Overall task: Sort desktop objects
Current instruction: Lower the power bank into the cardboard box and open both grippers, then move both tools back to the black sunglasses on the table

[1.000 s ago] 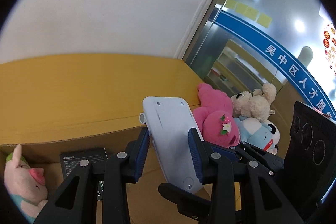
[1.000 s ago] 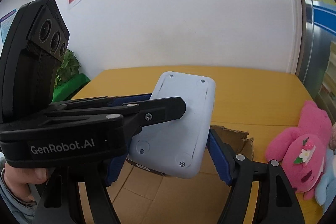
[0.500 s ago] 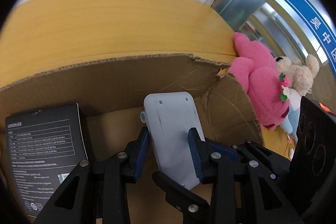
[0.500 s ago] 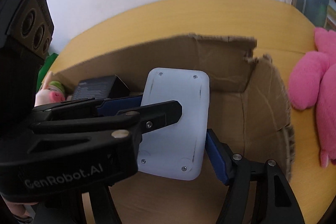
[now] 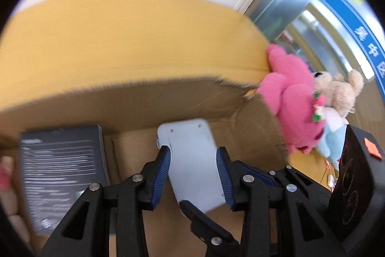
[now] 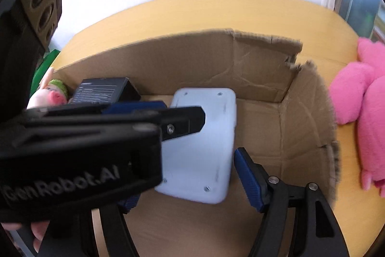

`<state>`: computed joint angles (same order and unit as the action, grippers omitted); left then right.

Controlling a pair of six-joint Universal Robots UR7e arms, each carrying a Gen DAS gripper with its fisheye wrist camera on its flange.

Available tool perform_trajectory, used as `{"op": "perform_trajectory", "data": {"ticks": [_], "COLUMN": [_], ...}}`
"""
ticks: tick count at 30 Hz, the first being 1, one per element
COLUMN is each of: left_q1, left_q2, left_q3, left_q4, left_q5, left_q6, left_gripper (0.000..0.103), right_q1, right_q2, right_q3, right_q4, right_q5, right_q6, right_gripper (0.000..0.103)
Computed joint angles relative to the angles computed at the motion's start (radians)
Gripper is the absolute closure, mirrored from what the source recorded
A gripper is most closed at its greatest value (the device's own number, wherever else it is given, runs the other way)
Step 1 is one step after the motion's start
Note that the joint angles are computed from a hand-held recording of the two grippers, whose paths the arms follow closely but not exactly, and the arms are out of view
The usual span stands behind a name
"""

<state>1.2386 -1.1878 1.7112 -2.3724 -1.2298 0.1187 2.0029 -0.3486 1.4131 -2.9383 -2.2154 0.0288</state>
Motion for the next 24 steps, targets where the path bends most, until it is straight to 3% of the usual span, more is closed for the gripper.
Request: {"op": "perform_trajectory", "data": {"ticks": [4,8,11,15,18,24], "left_q1": [-0.069,-0.166,-0.244,-0.361,-0.419,-0.497], "left_q2": [-0.141,-0.329,-0.497,-0.687,-0.825,-1.056], "left_q3": [0.113,0.279,0.417,0.565,0.632,0.727], "left_q4": [-0.114,-0.290,-0.422,-0.543,-0.495,-0.328], "left_q5": [0.020,0.080,0.131,0.260,0.322,0.425], "left_q6": [0.079,0.193,0.273,0.335,0.299,0.200], "left_gripper": [0.063,0.044,0.025,0.024,0.024,0.024], "right_q1": [0.057,0.155,0.232,0.331,0.378,0.467], "right_q2": [-0.038,-0.079,-0.096,-0.100,-0.124,-0.098], "right_q3": [0.064,0.160,0.216,0.269,0.305,0.358], "right_q4": [-0.088,-0.213,-0.319,-0.409,-0.436,-0.431], "right_q5": [-0.052,-0.103,-0.161,-0.224,-0.254,-0.294], "right_q6": [-0.009,-0.012,-0.044,-0.044,-0.037,0.067], "right_gripper": [0.015,0.002,0.000,0.000,0.000,0.000]}}
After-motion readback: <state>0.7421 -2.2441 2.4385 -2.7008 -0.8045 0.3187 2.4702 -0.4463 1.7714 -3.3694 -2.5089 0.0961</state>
